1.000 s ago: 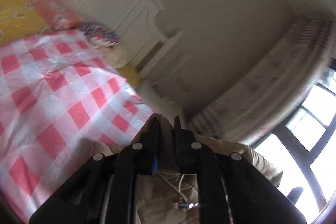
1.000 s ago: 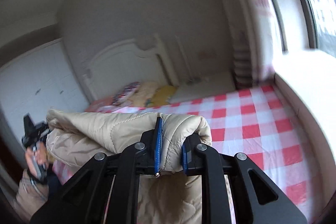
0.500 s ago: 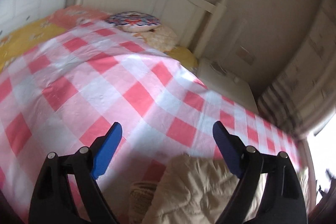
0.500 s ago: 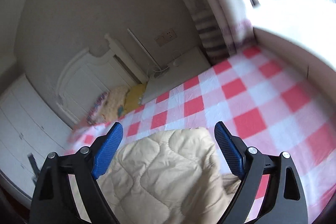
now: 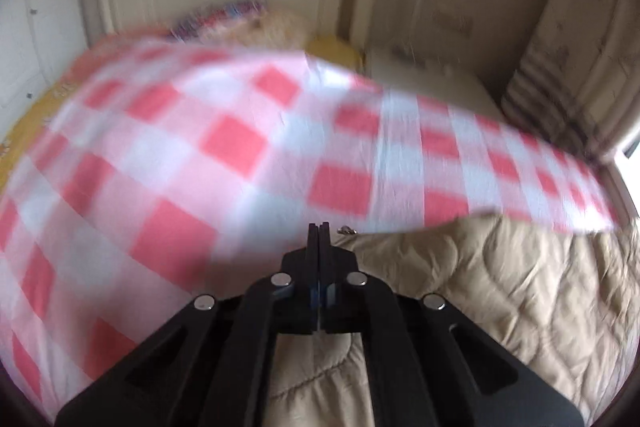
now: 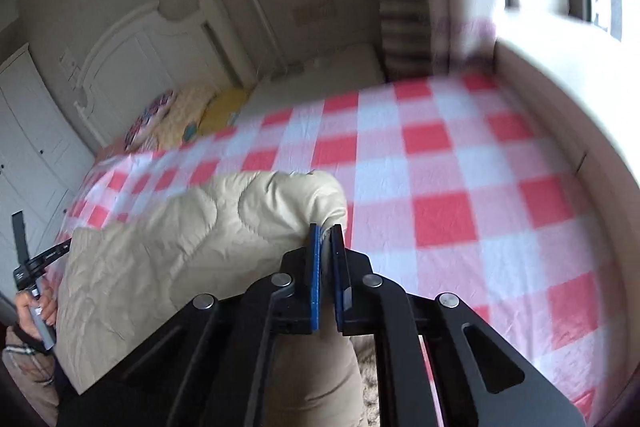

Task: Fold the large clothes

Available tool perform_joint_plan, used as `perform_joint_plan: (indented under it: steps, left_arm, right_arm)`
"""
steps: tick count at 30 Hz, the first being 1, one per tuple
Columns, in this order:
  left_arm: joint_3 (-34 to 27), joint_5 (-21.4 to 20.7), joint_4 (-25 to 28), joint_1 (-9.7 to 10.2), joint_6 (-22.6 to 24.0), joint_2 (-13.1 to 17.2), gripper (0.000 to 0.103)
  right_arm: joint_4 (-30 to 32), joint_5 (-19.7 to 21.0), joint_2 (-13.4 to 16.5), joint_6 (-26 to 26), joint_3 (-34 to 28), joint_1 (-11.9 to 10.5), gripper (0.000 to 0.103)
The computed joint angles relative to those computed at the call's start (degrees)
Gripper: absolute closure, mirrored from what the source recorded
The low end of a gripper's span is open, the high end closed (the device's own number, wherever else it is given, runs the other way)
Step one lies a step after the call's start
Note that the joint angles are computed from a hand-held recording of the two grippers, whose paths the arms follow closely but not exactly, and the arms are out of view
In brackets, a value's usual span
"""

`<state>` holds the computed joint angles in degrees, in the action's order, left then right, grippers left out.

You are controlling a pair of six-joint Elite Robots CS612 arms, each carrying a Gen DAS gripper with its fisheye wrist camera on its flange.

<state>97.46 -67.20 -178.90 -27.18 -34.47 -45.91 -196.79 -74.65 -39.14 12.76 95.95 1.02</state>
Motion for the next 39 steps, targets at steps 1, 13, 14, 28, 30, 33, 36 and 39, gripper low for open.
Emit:
perform_joint_plan:
  steps: [1,13,14,28,30,33,36,39]
  left_arm:
    - [0.1,0.9,-0.4,0.05,-2.1,-0.2,0.103]
    - [1.8,27.9,-6.1,-8.09,9.7,-1.7,0.002]
    - [2.1,26.9,-8.7,-9.14,13.6,-2.1,0.002]
    - [-8.9,14.4,16.0,-9.22,6.6,5.5,0.002]
    - [-8.8,10.7,15.1,-8.19,5.1,5.0,0.002]
    - [-8.8,7.3,14.9,-7.34,4.4,4.9,0.002]
    - [-8.5,6.3,14.1,-7.06,4.3,4.8,0.002]
    - [-8.6,6.7,14.4,-7.12,4.3,4.9,0.002]
  right_arm:
    - [-1.9,-1.3,-0.1,1.1,0.1,0.1,0.095]
    - [-3.2,-8.1,-3.1,-0.1,1.7,4.3,0.007]
    - [-8.8,-6.8,-3.1,-1.8,2.5,5.1,0.005]
    - [14.6,-17.7,5.4,-20.0,-10.8,15.1,0.004]
    - [17.6,-17.0,5.4,-18.9,-12.2,15.0,0.004]
    - [19.4,-15.8,5.5,-18.8,-12.7,14.9,0.004]
    - [18.3,-15.8,5.4,-18.6,-12.0,14.9,0.004]
    - [18.2,-15.9,5.3,-18.3,-11.6,15.1,0.004]
